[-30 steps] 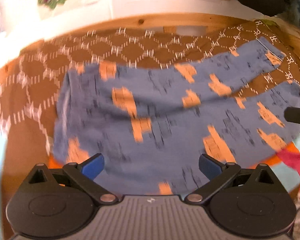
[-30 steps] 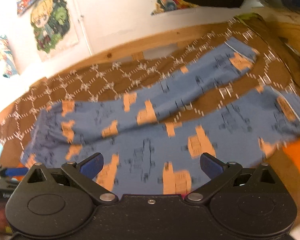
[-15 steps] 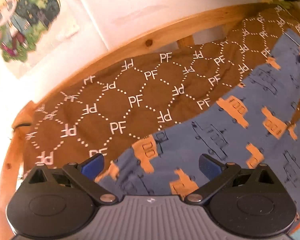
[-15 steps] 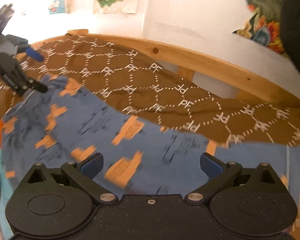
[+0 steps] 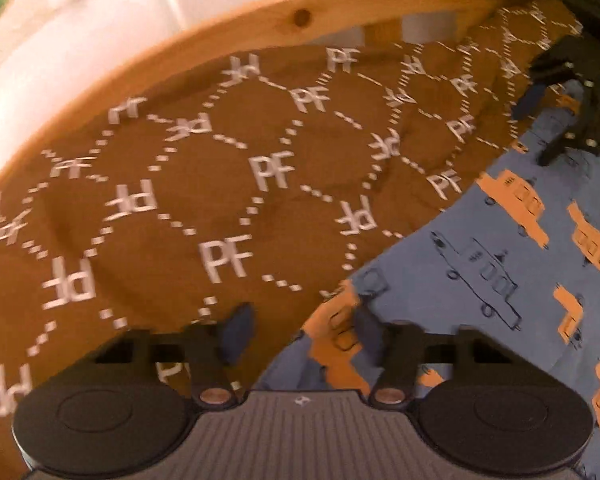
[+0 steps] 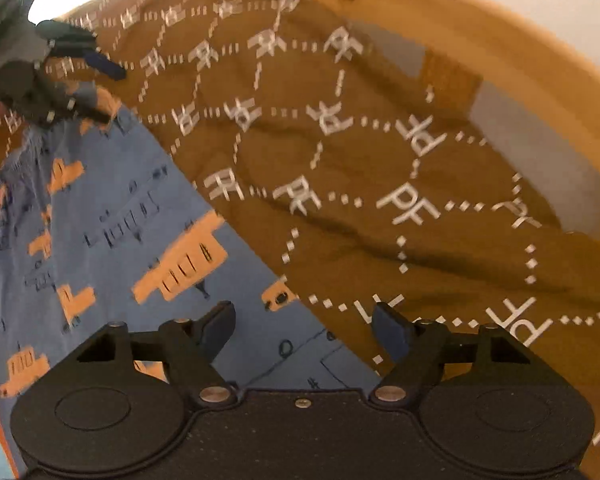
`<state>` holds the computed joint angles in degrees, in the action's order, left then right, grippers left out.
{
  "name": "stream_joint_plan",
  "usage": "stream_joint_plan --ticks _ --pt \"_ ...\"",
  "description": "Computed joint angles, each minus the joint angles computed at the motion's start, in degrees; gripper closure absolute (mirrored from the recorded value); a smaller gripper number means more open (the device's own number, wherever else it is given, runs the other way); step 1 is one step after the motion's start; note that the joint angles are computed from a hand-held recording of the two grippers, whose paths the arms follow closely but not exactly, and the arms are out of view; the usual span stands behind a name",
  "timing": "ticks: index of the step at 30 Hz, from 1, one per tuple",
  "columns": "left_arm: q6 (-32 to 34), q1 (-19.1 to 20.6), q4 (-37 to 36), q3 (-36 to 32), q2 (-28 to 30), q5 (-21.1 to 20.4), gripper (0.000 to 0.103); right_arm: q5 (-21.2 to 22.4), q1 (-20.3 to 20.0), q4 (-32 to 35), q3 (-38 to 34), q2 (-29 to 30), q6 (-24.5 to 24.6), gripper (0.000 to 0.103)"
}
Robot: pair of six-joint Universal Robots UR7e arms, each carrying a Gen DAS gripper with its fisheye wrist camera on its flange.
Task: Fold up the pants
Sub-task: 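Move both grippers to the pant leg cuffs at the bed's headboard, then close the left gripper on one cuff while the right gripper grasps the other cuff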
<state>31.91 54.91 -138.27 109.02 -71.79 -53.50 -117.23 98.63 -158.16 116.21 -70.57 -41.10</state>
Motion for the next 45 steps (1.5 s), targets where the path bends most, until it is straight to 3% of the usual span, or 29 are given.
stream_joint_plan --ticks 1,3,4,5,7,8,12,16,19,20,24,26,27,28,29,30,31,37,42,45 --pt "0.8 0.28 1.08 -0.37 0.11 -1.48 0.053 -0.21 0.17 0.82 0.01 -0.37 -0.01 0.03" --pt "1.95 0.31 1.76 -0.22 0.27 -2.84 0.065 -0.58 0.51 3.26 -0.38 -1.19 0.31 0.045" --pt "1.98 -0.01 1.32 0.3 0.56 -2.17 0.076 -0.79 0.63 3.87 -0.4 -1.59 0.6 0.051" --pt "1.97 -0.32 0.79 0.78 0.76 -1.4 0.087 -1.42 0.94 4.23 -0.53 -1.72 1.09 0.063" --pt "0.87 -0.78 -0.86 1.71 0.95 -0.68 0.097 -2.54 1.56 4.07 -0.19 -2.2 0.8 0.081" --pt "-0.47 -0.87 -0.99 1.77 0.89 -0.7 0.1 -3.53 2.09 2.77 0.35 -2.24 0.0 0.095" --pt "-2.08 -1.9 -5.99 3.88 -0.5 -0.37 0.102 -6.94 4.74 -7.14 3.35 -1.23 -4.7 0.101" --pt "-1.05 -3.81 -15.74 5.89 -1.55 2.22 0.102 -10.05 7.0 -24.33 3.89 2.09 -10.77 0.102" --pt "-0.08 -4.14 -20.96 4.56 0.07 4.66 0.102 -9.01 7.22 -38.22 1.83 6.48 -14.67 0.102" --pt "-0.52 -3.97 -21.02 3.84 0.83 5.25 0.102 -8.29 6.89 -39.66 0.55 7.79 -14.21 0.102" --pt "-4.3 -1.98 -17.26 0.63 4.47 7.81 0.1 -10.71 4.99 -37.61 -4.65 13.2 -14.27 0.101" --pt "-5.6 -0.65 -13.39 -1.03 4.53 6.51 0.088 -11.96 4.33 -36.34 -5.72 14.51 -13.32 0.094" --pt "-6.25 -0.14 -12.81 -1.35 3.98 5.21 0.084 -11.26 4.22 -36.67 -5.37 14.23 -12.95 0.082" --pt "-6.66 0.42 -12.38 -1.82 3.08 3.49 0.069 -9.95 4.06 -36.34 -4.85 13.13 -12.35 0.072" --pt "-6.69 0.7 -12.67 -2.07 2.14 2.24 0.048 -8.46 3.99 -35.94 -4.36 11.83 -11.6 0.049" --pt "-6.29 0.85 -13.14 -2.03 1.1 1.02 0.041 -6.5 3.78 -35.5 -3.76 10.31 -11.16 0.036" --pt "-5.11 1.31 -13.22 -2.6 0.4 -0.83 0.036 -4.37 3.5 -34.05 -3.4 8.73 -10.97 0.036" --pt "-4.49 3.51 -1.39 -8.62 -0.79 -7.99 0.036 -0.34 3.08 -21.88 -7.74 7.69 -11.88 0.036" --pt "-4.52 2.84 5.29 -10.25 0.79 -6.07 0.039 -2.82 3.98 -13.29 -11.63 9.81 -13.38 0.036" --pt "-4.06 2.13 7.92 -10.47 1.51 -4.06 0.057 -2.79 3.38 -11.54 -12.32 10.42 -12.22 0.038"
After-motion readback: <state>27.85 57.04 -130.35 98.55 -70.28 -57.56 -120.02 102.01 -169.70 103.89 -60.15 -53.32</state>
